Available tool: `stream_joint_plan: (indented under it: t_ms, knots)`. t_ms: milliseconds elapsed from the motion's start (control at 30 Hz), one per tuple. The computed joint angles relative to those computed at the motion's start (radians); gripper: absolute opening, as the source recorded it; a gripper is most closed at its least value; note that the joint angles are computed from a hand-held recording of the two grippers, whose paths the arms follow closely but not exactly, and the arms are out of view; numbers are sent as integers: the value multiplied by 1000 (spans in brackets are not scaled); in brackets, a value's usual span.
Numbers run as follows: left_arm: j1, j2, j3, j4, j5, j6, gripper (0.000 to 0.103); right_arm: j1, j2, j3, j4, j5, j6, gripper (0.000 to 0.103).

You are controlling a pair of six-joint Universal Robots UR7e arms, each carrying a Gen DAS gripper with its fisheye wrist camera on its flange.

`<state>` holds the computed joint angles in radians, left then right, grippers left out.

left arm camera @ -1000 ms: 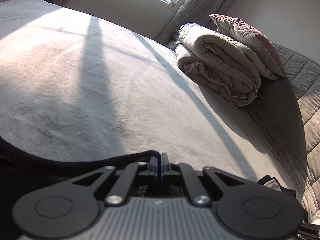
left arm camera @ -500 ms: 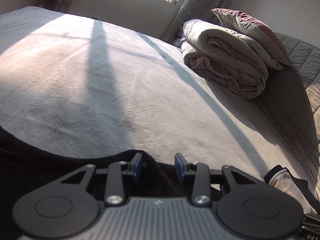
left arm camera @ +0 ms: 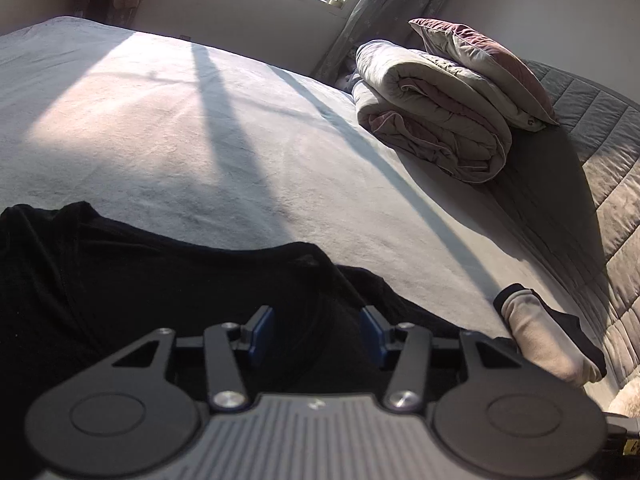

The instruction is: Fold clothes

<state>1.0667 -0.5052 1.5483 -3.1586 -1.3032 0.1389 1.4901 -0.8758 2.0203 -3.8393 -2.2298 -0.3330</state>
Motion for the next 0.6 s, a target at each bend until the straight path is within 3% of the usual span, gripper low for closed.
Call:
stream_joint_plan:
  t_ms: [33,167,233,267,467,600]
  knots:
    - [4,-18,21,-16,20,9,56,8,3,-4,-8,-9,-2,17]
    - [21,-88,96,-91,129,44,60,42,19,-27,-23,-42,-19,22]
    - [31,-119,121,-121,179,57,63,58,25,-38,-18,-42,-22,41]
    - [39,-135,131,-131,197,60,63,68,32,-46,-19,-42,-30,43]
    - [90,-215,164,-177,300,52,65,128,74,-108,53,-36,-19,43]
    - [141,-265,164,-131,295,-29,65,164,109,-156,113,-24,3,43]
